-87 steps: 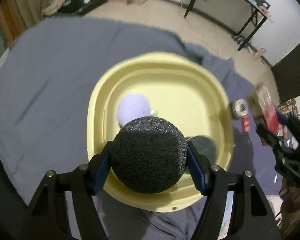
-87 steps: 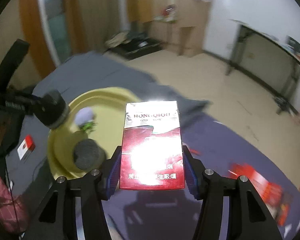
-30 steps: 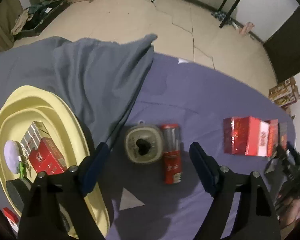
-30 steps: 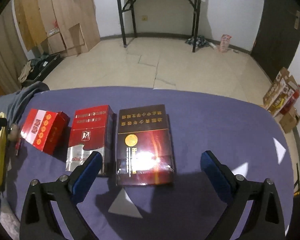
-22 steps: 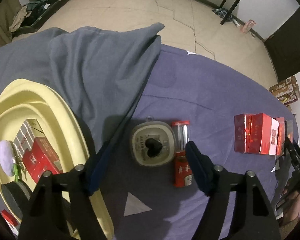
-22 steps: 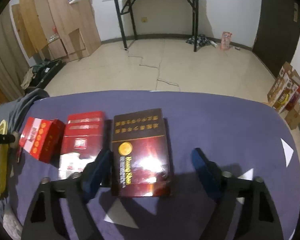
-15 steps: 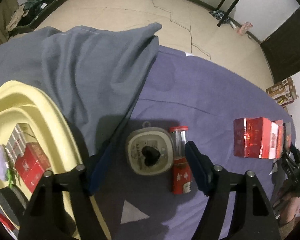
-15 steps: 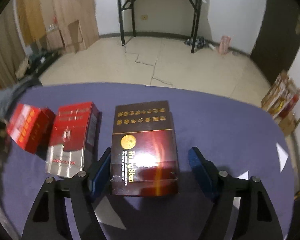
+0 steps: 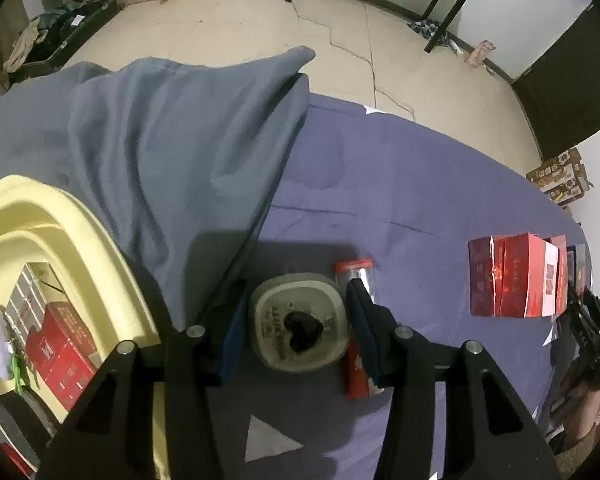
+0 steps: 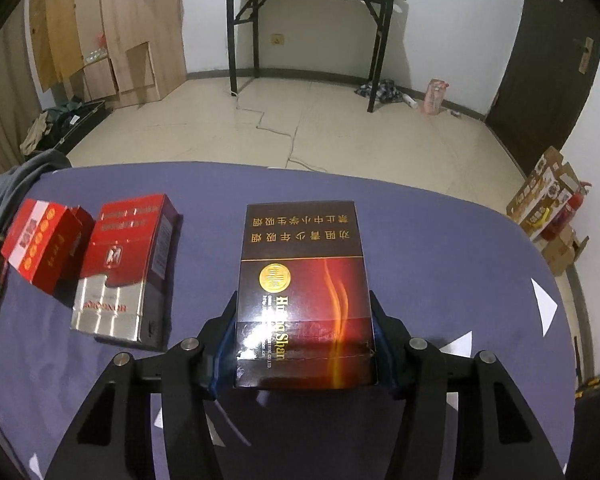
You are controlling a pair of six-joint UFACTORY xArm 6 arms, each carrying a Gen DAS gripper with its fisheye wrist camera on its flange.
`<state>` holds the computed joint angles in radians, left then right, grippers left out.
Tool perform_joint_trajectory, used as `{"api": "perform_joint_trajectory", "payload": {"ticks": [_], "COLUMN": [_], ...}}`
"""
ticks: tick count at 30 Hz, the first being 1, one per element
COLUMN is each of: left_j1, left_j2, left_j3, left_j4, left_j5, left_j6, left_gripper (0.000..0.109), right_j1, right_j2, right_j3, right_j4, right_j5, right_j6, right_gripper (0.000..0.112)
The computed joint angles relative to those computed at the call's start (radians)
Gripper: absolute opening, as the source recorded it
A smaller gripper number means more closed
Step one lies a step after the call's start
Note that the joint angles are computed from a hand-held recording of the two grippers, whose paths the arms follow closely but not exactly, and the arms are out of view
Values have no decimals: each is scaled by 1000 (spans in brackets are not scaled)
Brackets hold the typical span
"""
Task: Organize rigid objects
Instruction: 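Grasp the round tin with the left tool while the right tool grasps the brown box, then carry the tin and brown box into the yellow tray and release both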
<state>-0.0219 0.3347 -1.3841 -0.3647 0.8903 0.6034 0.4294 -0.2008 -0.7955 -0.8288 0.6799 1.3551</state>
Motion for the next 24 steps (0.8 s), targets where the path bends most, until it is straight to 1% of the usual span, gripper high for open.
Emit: {"api": "perform_joint_trajectory", "payload": {"ticks": [2,5,6,8,12,16,18,20,23,24], "left_j1": [-2,18,19,43,115,229,288,332,383,391], "left_j2": [-8,-21,-31,-61,-109,-143,-140,-115,-48,-39], "left_j3": [11,-6,-2,-4,-34,-80,-113,-155,-227,-233], "left_j4": [-11,-24,-29,-51,-114,-161,-151,-124,-102,-94], "left_j5": [-6,56,63,103,198,269,279,283,266,263], "left_j6": [10,3,1,26,68,128,159,167,146,136], "left_gripper": [49,49,49,49,49,49,49,49,49,49], "right_j1": [6,10,10,20,62,139,192,225,306,319], "right_j2": [5,0,-7,-45,-147,-188,-173,-128,19,54], "right_j3": [-8,-3,2,23,69,31,-18,-84,-260,-296], "right_j4": [-12,-22,-16,-12,-25,-48,-58,-57,-27,-13], "right_j5": [6,2,2,7,57,115,125,97,43,22], "right_j6": [4,21,24,45,76,59,22,-18,-125,-151], "right_gripper": [55,55,55,55,54,54,54,54,54,54]}}
